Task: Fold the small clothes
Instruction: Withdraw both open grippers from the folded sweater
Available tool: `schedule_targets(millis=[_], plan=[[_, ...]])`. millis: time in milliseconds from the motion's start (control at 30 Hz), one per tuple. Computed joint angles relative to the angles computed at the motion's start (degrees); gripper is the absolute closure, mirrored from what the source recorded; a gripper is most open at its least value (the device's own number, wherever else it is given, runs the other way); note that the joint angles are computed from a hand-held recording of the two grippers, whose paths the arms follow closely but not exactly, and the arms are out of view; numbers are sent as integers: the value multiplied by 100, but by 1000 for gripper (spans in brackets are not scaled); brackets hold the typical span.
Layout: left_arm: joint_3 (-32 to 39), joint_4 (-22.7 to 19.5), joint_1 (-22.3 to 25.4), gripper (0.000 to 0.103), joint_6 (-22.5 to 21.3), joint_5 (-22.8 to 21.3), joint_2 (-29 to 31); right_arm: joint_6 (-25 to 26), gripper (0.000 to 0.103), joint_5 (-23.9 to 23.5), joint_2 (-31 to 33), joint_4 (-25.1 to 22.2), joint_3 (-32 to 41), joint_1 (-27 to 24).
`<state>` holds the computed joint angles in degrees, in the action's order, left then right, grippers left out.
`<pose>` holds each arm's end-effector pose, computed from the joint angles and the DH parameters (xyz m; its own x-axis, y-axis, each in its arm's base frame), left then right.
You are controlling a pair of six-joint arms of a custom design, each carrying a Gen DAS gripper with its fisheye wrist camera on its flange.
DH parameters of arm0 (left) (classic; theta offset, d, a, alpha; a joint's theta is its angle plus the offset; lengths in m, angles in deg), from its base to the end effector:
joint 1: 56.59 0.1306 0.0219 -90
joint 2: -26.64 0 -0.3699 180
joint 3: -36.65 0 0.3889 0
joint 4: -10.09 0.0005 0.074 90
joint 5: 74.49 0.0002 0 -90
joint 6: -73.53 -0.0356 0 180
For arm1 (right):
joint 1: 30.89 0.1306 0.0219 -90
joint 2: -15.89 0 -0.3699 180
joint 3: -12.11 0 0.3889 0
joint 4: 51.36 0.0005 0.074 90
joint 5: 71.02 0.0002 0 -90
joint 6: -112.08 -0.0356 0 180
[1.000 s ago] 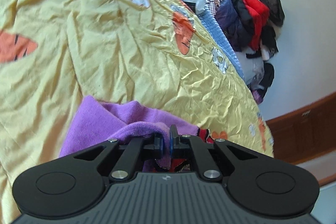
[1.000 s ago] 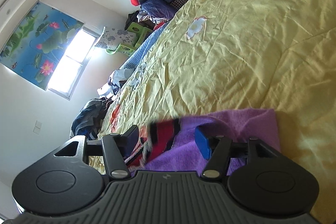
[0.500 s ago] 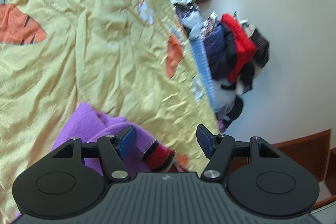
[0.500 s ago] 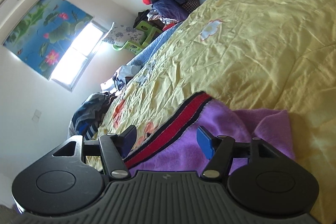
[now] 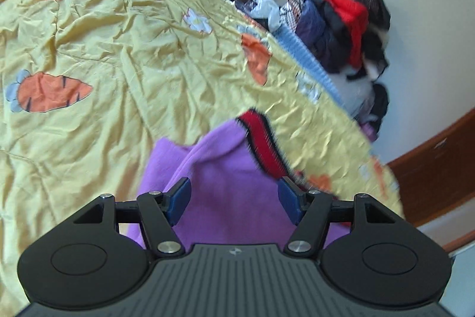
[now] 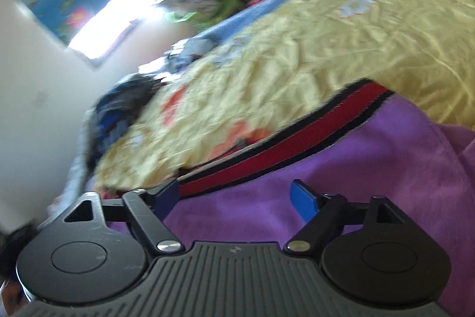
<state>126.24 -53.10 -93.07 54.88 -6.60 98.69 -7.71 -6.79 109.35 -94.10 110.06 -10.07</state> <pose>0.2918 -0.1997 0.5231 -0.5053 -0.7181 -0.4786 -0.4363 0.6911 -0.5763 0.4761 0.1971 0.4645 -0.8198 0.1669 -0.5478 -0.2672 0.7345 0.6238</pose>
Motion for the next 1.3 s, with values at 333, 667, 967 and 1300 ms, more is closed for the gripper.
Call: schedule_targets(millis=[333, 667, 967, 1300], plan=[[-69, -661, -219, 28, -40, -157, 49, 874, 14, 760, -648, 88, -350, 675], [-83, -1305, -302, 28, -204, -568, -83, 2758, 14, 2149, -1953, -333, -1184, 2307], [190, -2116, -525, 25, -368, -1140, 65, 3032, 13, 3471, -2452, -150, -1680, 3314], [570, -2696, -973, 19, -515, -1837, 430, 3173, 12, 4206, -2511, -330, -1888, 3852]])
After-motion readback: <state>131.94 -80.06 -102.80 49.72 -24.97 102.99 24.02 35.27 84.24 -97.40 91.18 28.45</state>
